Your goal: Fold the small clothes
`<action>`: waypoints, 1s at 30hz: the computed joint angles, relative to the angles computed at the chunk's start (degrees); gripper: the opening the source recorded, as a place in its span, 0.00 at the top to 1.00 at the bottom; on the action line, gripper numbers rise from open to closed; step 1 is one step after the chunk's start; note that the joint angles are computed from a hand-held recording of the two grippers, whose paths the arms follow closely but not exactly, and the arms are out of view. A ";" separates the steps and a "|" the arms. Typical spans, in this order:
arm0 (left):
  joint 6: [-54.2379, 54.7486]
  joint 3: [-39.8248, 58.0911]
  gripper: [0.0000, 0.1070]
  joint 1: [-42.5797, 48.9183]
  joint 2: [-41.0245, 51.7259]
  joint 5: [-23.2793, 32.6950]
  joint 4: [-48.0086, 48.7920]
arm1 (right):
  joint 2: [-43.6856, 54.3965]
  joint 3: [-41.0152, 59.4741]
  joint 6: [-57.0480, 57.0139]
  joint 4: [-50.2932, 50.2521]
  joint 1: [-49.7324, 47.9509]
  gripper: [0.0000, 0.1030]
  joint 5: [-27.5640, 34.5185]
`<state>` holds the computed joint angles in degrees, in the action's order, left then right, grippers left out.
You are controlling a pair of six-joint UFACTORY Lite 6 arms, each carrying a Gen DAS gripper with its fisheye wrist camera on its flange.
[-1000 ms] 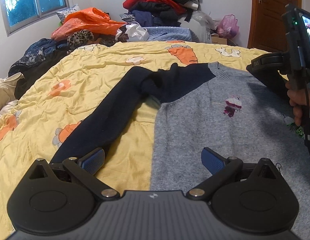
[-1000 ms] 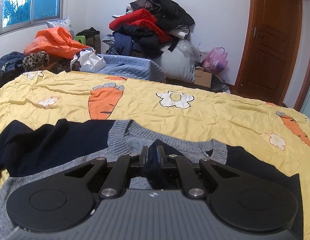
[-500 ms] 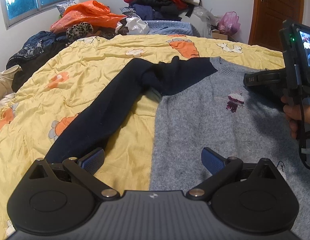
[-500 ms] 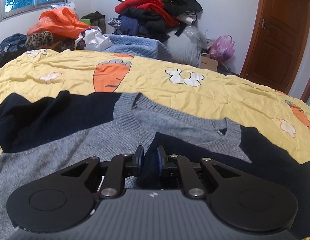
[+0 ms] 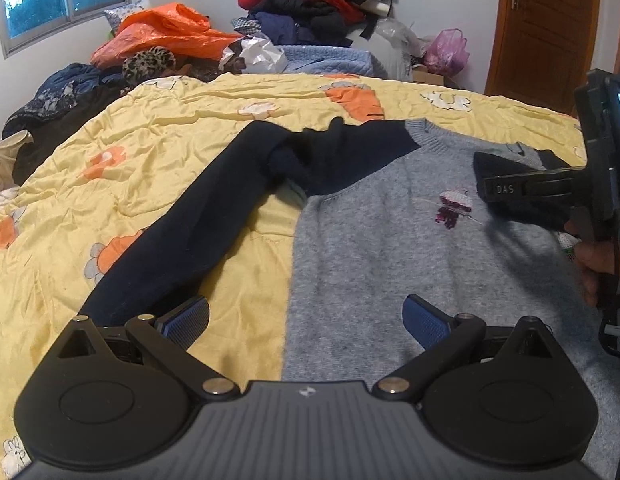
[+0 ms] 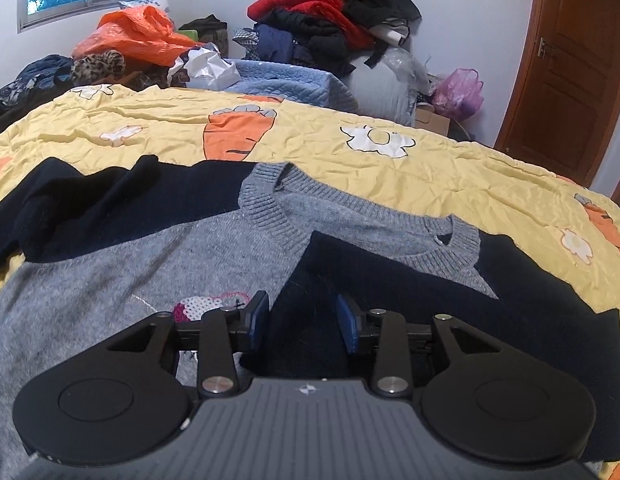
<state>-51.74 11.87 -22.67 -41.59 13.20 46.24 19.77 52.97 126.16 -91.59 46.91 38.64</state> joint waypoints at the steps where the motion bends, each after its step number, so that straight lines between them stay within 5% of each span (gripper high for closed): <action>1: -1.70 0.05 0.04 -0.80 -0.01 0.62 1.66 | 0.09 -0.14 0.28 -0.38 0.18 0.59 0.30; 7: 1.79 0.25 0.04 -0.07 0.10 0.77 -1.45 | 1.26 1.07 -5.72 2.93 1.59 0.61 0.59; 18: 9.82 1.28 0.04 4.14 2.43 -1.55 -8.89 | 8.62 3.63 -24.60 4.51 10.70 0.55 16.55; 20: 8.79 0.86 0.04 3.53 1.95 -1.20 -7.75 | 8.18 3.76 -23.76 3.86 9.83 0.66 14.19; 21: 7.62 0.67 0.04 3.17 1.70 -0.88 -6.42 | 6.92 3.16 -22.16 3.52 8.83 0.83 11.57; 22: 6.78 0.58 0.04 2.97 1.55 -0.61 -5.33 | 5.51 2.42 -20.05 3.12 7.93 0.90 9.51; 26: 7.51 1.08 0.04 4.51 2.23 -1.00 -5.51 | -3.20 -2.78 -8.74 0.10 3.73 0.91 2.11; 30: 20.66 1.59 0.04 8.02 2.86 -2.60 -18.13 | -19.58 -12.47 9.56 -8.78 -6.19 0.91 -8.04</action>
<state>-31.08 13.46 -14.65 -38.73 10.60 28.11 0.19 40.50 135.72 -100.37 40.72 30.59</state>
